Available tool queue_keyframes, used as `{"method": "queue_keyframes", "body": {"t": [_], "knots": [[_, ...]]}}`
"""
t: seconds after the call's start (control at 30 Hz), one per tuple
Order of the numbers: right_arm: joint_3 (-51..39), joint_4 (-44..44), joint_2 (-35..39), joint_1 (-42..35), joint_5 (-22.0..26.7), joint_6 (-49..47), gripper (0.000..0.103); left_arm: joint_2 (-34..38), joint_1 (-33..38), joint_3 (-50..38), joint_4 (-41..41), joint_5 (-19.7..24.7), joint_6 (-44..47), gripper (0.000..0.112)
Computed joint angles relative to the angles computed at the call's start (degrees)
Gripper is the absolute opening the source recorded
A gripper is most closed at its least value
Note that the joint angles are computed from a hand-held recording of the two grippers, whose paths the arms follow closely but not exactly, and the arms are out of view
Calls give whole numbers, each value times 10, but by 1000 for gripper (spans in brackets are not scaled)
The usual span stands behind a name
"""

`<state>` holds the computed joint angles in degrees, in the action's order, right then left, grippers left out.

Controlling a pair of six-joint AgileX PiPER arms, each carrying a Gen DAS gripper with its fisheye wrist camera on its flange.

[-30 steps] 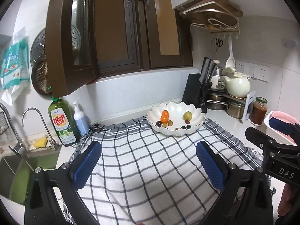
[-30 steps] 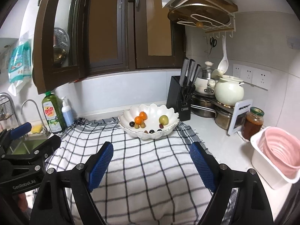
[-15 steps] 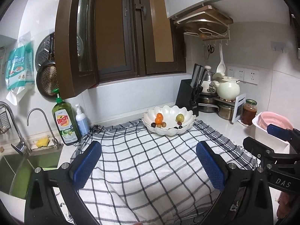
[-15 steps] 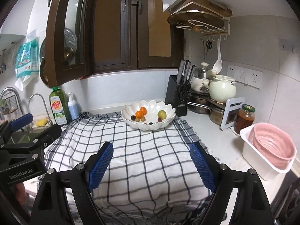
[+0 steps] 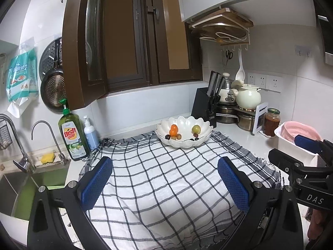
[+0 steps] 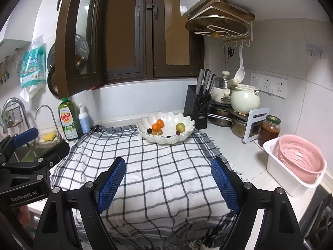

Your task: Organize fruits

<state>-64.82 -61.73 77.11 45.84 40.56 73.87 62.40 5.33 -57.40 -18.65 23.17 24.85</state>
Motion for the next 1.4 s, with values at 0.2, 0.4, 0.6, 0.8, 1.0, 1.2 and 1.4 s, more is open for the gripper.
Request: {"method": "queue_keyframes", "body": {"t": [0.2, 0.4, 0.6, 0.8, 1.0, 1.2, 1.4], "knots": [[-1, -8, -3, 6, 12, 2, 85, -9, 6, 1, -17, 6, 17, 103], [7, -12, -13, 8, 17, 8, 85, -9, -2, -8, -12, 16, 9, 103], [13, -14, -19, 7, 18, 12, 85, -8, -10, -12, -3, 16, -1, 103], [18, -13, -25, 2, 18, 11, 85, -7, -16, -11, -4, 14, -2, 103], [18, -11, -26, 0, 18, 10, 85, -5, -19, -15, -5, 14, 0, 103], [21, -12, -27, -5, 13, 13, 85, -3, -18, -16, -12, 15, 10, 103], [21, -6, -28, -9, 10, 7, 85, -2, -20, -17, -9, 16, 7, 103]]}}
